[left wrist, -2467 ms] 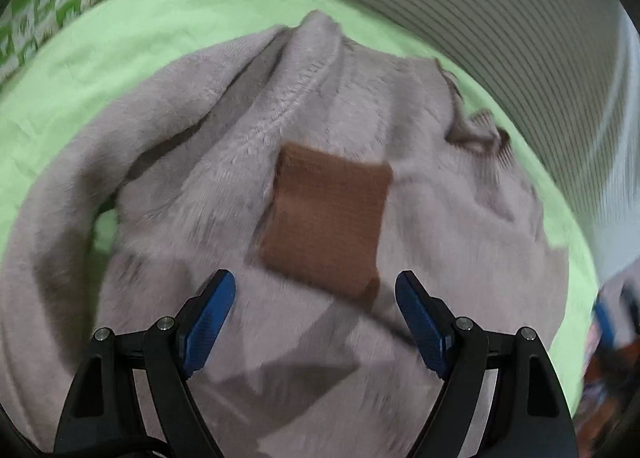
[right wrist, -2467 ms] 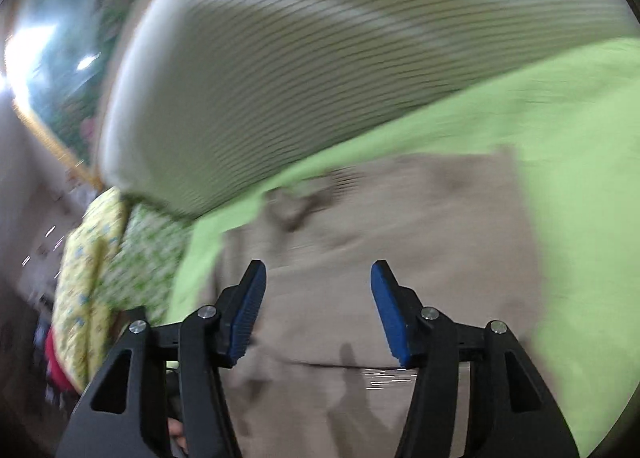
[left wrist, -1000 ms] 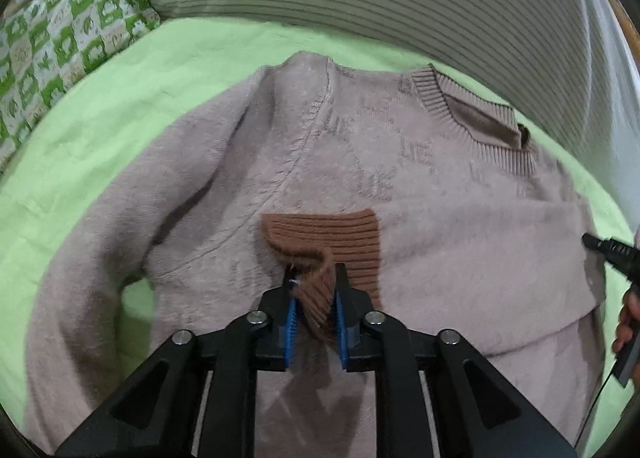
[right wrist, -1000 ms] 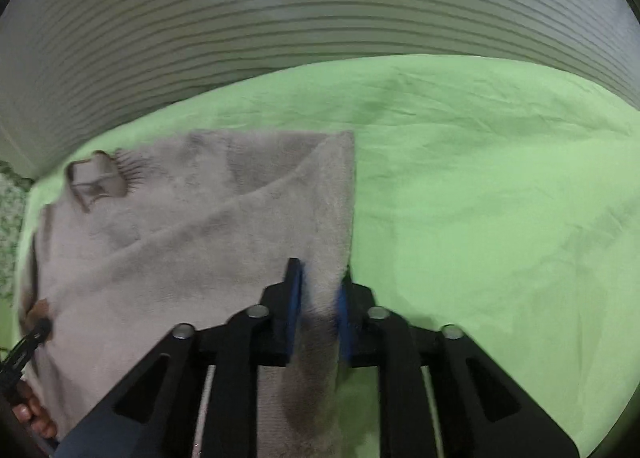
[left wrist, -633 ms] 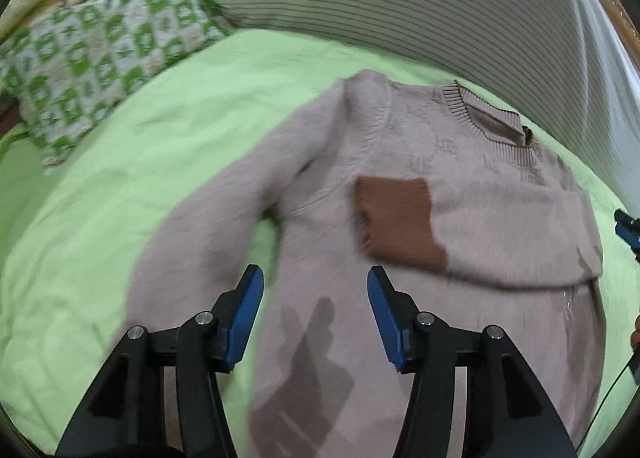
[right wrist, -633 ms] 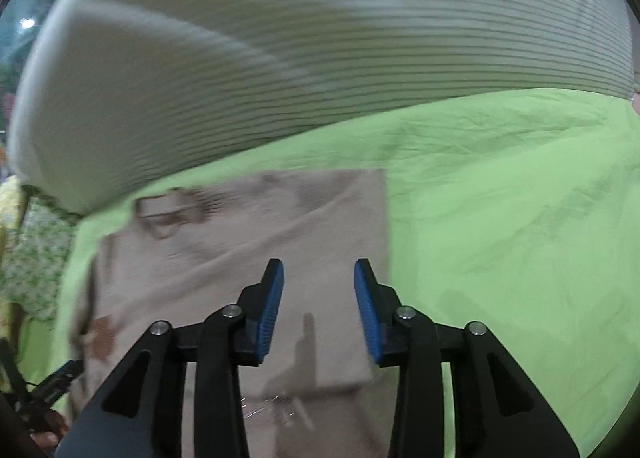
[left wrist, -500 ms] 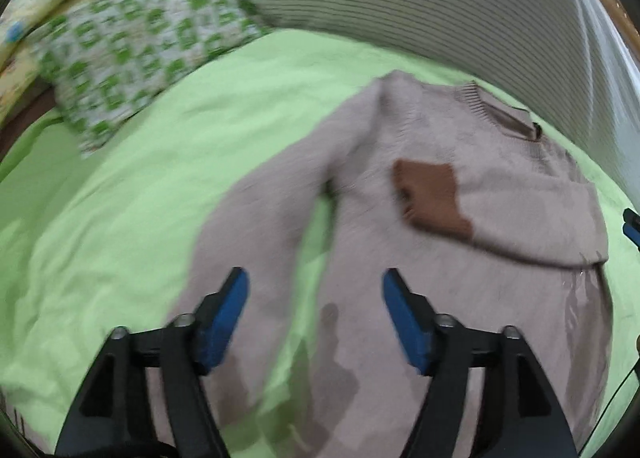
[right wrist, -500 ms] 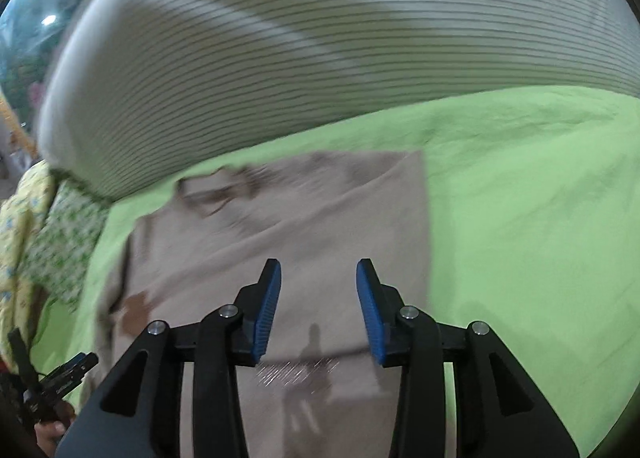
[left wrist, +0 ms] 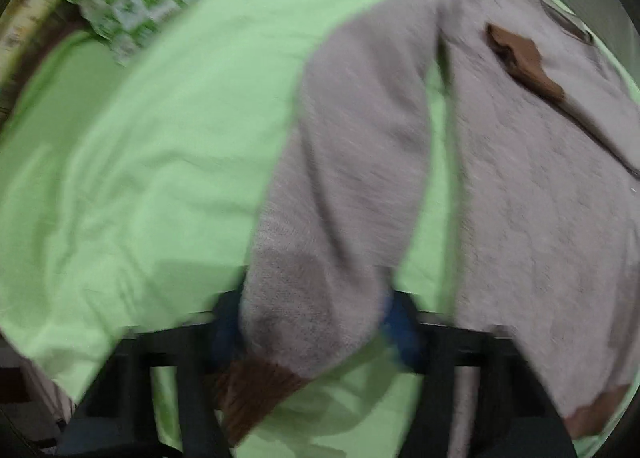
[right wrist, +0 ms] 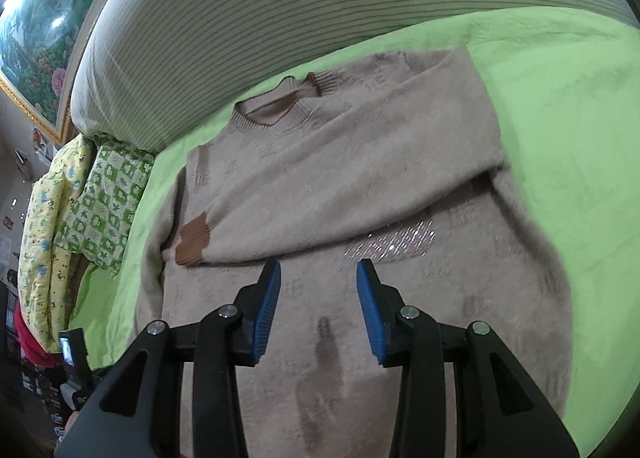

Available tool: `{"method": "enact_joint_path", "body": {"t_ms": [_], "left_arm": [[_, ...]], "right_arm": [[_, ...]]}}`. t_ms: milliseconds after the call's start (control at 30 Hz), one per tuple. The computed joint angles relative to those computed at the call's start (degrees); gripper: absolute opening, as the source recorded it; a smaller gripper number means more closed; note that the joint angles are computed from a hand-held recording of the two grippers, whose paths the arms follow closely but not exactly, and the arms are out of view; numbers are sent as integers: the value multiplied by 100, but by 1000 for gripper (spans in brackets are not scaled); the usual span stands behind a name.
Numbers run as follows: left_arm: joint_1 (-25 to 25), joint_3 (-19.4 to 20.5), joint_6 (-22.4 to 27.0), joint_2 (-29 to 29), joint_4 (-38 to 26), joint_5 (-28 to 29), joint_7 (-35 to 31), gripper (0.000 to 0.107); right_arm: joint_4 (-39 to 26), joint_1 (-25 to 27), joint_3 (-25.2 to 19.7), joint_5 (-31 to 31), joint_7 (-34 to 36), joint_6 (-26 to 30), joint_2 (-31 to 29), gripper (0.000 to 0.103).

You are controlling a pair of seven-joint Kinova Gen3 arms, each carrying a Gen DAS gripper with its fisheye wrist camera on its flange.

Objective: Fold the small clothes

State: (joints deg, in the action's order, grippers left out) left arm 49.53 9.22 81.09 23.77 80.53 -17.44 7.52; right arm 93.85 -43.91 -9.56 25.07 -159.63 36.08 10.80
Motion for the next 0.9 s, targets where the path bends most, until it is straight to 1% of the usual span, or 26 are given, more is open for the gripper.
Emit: {"method": "enact_joint_path", "body": {"t_ms": [33,67,100,167,267,300,367,400,433,467,533,567,633,667,700,733,767,800,833,900], "left_arm": [[-13,-2,-166,-51,85,7,19,29],[70,-110,-246,-94,124,17,19,17],[164,-242,-376,-169,194,46,-22,12],[310,-404,-828,-472,452,-27,129,10],[427,-367,-1471,-987,697,-526,665,9],[576,-462,-1594,-1110,610,-759,788,9],[988,-824,-1668,-1226,153,-1225,784,9],[1073,-922,-1719,-1156,-96,-1378,684,9],[1055,-915,-1862,-1165,-361,-1611,490,9],[932,-804,-2000,-1070,-626,-1823,360,9],[438,-365,-2438,-866,-1157,-2210,132,10],[179,-99,-2671,-693,-1423,-2373,-23,12],[-298,430,-3067,-213,-1954,-2641,-489,26],[-507,696,-3143,51,-2219,-2635,-722,40],[-660,961,-3128,316,-2485,-2618,-955,47],[-750,1199,-3020,582,-2750,-2585,-1188,48],[-767,1331,-2821,839,-3015,-2488,-1421,48],[-731,1357,-2590,1009,-3229,-2321,-1650,48],[-650,1277,-2358,1125,-3337,-2112,-1827,48],[-389,830,-1987,1123,-3240,-1649,-1907,48]], "right_arm": [[3,-30,4,36,-46,17,-15,41],[9,-60,9,85,-107,26,-28,41],[18,-93,17,151,-188,45,-49,41],[70,-155,27,331,-393,75,-111,41],[160,-169,-6,543,-625,123,-214,41],[192,-162,-22,613,-703,141,-244,41],[264,-135,-52,737,-893,184,-314,41],[295,-104,-75,770,-957,184,-342,41],[327,-67,-94,794,-1011,180,-373,41],[346,-29,-121,803,-1036,171,-395,41],[384,27,-154,870,-1120,170,-450,41],[401,45,-175,921,-1175,174,-466,41],[435,106,-204,958,-1252,177,-511,41],[459,152,-213,942,-1270,176,-536,41],[471,193,-225,929,-1273,197,-552,41],[477,232,-238,914,-1260,228,-565,41],[499,274,-247,896,-1234,255,-587,41],[542,330,-249,858,-1189,279,-619,41],[567,376,-261,823,-1162,290,-637,41],[665,515,-260,671,-1028,264,-688,41]]}}
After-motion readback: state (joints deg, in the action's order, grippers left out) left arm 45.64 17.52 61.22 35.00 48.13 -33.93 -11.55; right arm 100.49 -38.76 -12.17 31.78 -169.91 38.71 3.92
